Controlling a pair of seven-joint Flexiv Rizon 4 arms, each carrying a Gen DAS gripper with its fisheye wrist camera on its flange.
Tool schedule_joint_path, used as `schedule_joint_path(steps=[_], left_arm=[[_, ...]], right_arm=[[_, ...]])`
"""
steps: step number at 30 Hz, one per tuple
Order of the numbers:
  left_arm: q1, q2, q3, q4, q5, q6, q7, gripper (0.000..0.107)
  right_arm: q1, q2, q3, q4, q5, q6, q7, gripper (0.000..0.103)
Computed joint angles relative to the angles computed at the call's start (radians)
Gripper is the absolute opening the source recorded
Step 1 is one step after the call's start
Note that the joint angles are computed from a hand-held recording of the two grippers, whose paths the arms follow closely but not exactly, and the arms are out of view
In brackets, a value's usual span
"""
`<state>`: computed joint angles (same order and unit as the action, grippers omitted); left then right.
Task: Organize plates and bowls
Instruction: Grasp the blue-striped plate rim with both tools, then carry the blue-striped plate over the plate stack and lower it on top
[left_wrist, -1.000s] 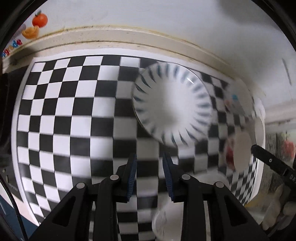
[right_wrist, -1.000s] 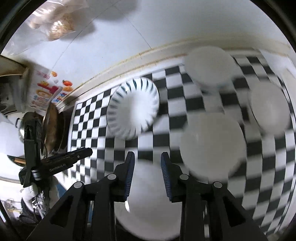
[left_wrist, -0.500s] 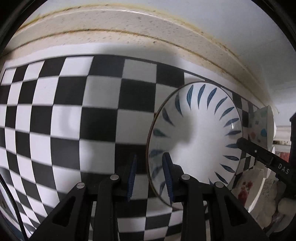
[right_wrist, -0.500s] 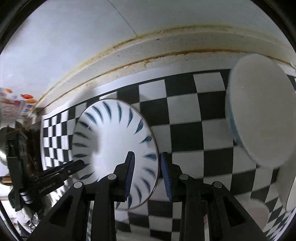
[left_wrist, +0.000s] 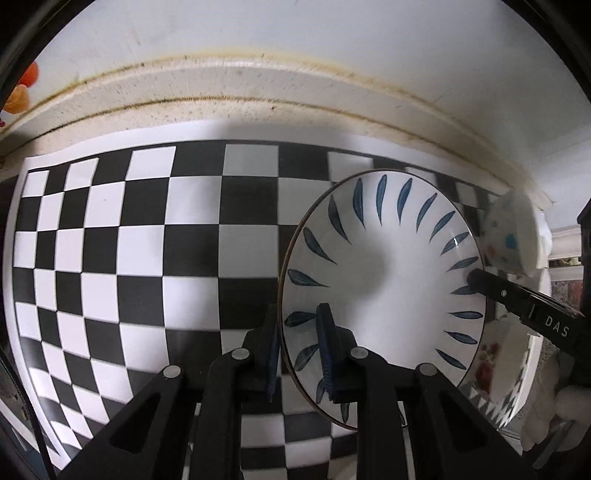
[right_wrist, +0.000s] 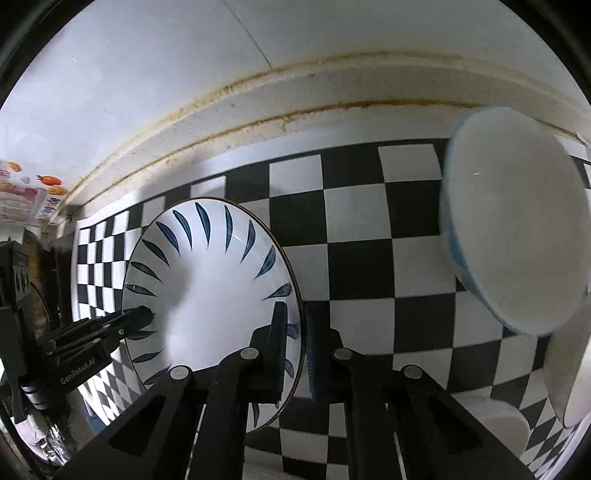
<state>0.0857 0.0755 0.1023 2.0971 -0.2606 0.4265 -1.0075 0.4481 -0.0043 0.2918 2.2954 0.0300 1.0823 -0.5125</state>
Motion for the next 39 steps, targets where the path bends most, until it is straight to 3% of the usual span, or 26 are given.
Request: schedule_joint_path(steps=[6,19,25,32,39], left_arm=[[0.004,0.112,0.028,0.007,-0.024,-0.094,0.024,0.017],[-0.002,0.357,0.066,0.056,-0.015,-0.255,0.078,0.017],[-0.003,0.463,0.082,0.103,0.017,-0.32,0.078,0.017],[0.012,0.547,0.092,0.169,0.086,-0.375,0.091,0.017],[0.031,0.564,0.079,0.239,0.148,-0.375,0.082,0.017]], right_arm=[[0.015,0.141,0.034,0.053,-0.029,-0.022,0.049,0.011],[0.107,0.549,0.148,0.14,0.002,-0.246,0.204,0.011],[0.17,0.686,0.21,0.178,0.049,-0.322,0.3,0.011],[0.258,0.732,0.281,0.241,0.109,-0.302,0.433,0.011],[0.336,0.687,0.305,0.317,0.142,-0.21,0.523,0.011]])
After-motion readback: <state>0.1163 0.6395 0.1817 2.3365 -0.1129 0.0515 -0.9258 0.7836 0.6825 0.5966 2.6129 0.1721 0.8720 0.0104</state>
